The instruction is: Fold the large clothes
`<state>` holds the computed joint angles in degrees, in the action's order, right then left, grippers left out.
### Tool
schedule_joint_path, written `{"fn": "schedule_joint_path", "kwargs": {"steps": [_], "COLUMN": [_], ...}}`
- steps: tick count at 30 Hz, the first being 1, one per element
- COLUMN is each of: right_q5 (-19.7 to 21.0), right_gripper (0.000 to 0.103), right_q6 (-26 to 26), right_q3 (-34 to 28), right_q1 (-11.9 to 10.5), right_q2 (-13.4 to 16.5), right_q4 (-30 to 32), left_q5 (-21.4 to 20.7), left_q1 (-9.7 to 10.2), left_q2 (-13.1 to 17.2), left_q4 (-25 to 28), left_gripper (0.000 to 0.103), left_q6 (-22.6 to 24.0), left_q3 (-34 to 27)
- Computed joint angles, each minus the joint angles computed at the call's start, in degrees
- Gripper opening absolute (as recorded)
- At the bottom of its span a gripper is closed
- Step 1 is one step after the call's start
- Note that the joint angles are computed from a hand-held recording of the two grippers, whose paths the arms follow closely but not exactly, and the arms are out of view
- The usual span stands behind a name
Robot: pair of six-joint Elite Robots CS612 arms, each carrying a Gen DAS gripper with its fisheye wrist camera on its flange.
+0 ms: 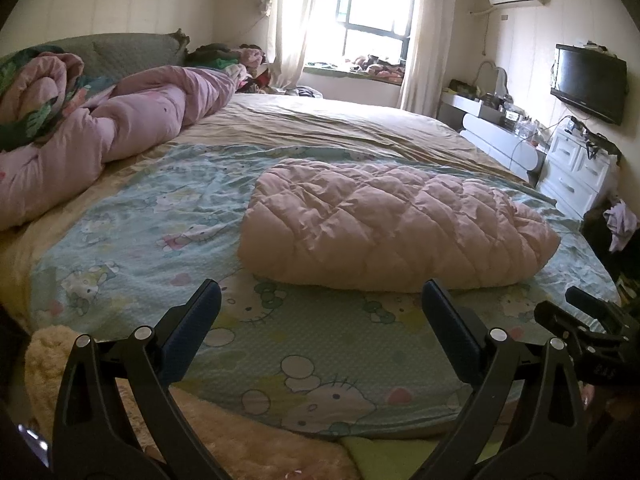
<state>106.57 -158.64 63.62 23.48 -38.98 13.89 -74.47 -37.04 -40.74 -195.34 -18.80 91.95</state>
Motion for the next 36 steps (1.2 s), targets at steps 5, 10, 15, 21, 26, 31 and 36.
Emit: {"fn": "schedule_joint_path", "kwargs": {"steps": [5,10,15,21,26,31,36], "right_q5": [0.04,0.00,-0.04,0.08,-0.04,0.07,-0.07], "right_gripper": [0.099,0.099,0.099,0.099,0.099,0.099,0.099], "right_q6": [-0.04,0.00,0.08,0.16,0.37,0.34,0.34], "right_q3": [0.01,-0.05,0.17,0.46,0.35,0.47,0.43], "right_q1": [0.02,0.04,0.04,0.02,-0.04,-0.01,-0.07], "right_q2": [0.03,0.05,0.02,-0.09,-0.01,-0.08,-0.07], "right_q4": [-0.07,0.16,-0.13,-0.47,-0.28,-0.46,-0.30], "left_q5": [0.11,0.12,0.04,0.22,0.47,0.44,0.70], "left_q1": [-0.03,-0.03,-0.01,-0.03,0.09,0.13,0.08], "left_q2": [-0.02,-0.01,0.00,-0.04,-0.11,-0.12,-0.13], "left_q4": [0.18,0.12,0.13,0.21,-0.17,-0.11,-0.14], "left_gripper": [0.094,0.094,0.094,0.094,0.094,0.094,0.094], "left_q6": [-0.08,-0.07,-0.10,-0.18,-0.47,-0.40,-0.42], "left_q3": [-0.03,-0.01,-0.02,0.01,0.44,0.45,0.57]}}
